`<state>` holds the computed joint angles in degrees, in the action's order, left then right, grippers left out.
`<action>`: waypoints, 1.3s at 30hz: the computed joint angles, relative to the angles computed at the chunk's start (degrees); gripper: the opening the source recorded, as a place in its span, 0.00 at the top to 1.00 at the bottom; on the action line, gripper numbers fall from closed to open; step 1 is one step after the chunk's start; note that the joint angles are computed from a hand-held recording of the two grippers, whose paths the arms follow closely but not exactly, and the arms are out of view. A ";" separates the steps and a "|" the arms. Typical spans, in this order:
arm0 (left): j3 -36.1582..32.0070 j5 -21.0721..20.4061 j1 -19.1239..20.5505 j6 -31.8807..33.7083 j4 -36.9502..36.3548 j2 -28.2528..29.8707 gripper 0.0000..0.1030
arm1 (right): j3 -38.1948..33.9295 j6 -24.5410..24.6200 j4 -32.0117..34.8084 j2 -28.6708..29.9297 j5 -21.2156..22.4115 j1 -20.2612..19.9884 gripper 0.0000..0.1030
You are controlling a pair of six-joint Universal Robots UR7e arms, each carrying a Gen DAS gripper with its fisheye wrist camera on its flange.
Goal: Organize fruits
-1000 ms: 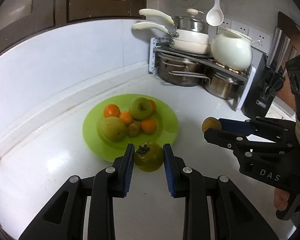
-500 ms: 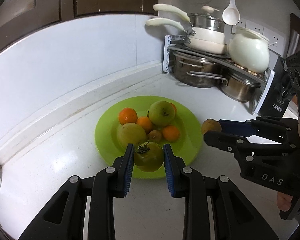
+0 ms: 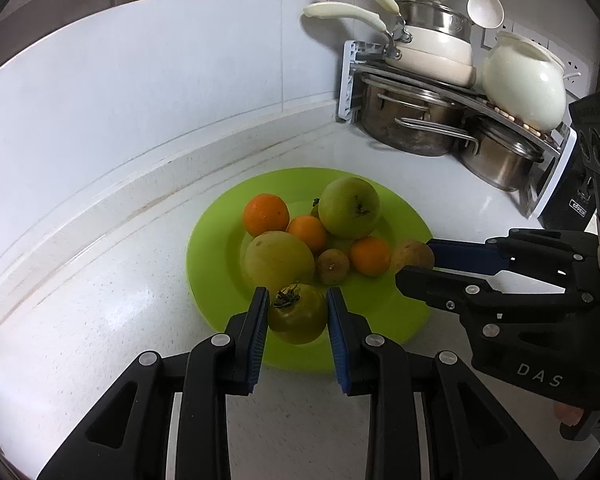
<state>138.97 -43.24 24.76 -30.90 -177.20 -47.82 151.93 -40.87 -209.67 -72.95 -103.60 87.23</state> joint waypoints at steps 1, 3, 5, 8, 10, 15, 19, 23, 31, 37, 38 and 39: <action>-0.15 -0.01 0.20 0.14 0.06 0.08 0.72 | -0.16 0.03 0.11 0.16 -0.10 -0.03 0.70; -0.27 -0.18 0.59 0.60 -0.22 0.13 0.72 | -0.46 0.08 0.34 0.51 -0.15 -0.17 0.70; -0.30 -0.13 0.65 0.54 -0.40 0.23 0.72 | -0.69 0.21 0.68 0.63 -0.17 -0.29 0.70; -0.29 0.20 0.61 0.51 -0.45 0.29 0.70 | -0.69 -0.05 0.67 0.64 -0.03 -0.57 0.70; -0.19 0.38 0.62 0.39 -0.31 0.04 0.68 | -0.76 0.08 1.22 0.44 0.04 -0.66 0.70; 0.75 1.92 -0.39 -2.52 1.64 -1.33 0.56 | -0.60 0.46 0.26 0.53 -0.59 -0.46 0.66; 1.54 2.64 -1.11 -4.72 3.45 -2.65 0.54 | -0.09 0.99 0.08 -0.34 -0.58 -0.37 0.59; 2.46 3.52 -2.76 -8.20 6.88 -4.31 0.50 | 1.20 1.11 -1.01 -1.56 -1.06 0.22 0.59; 3.86 4.75 -8.27 -18.52 18.79 -9.36 0.35 | 4.65 2.68 -3.42 -5.50 -1.42 1.45 0.50; 5.51 5.64 -13.15 -25.14 27.36 -14.31 0.20 | 7.92 5.26 -6.79 -7.60 -3.95 4.12 0.40; 5.94 5.70 -14.30 -26.28 28.92 -15.40 0.16 | 8.75 5.89 -8.07 -7.72 -4.70 4.85 0.39; 6.30 5.76 -15.15 -27.05 30.02 -16.21 0.12 | 9.41 6.46 -9.03 -7.89 -5.28 5.37 0.39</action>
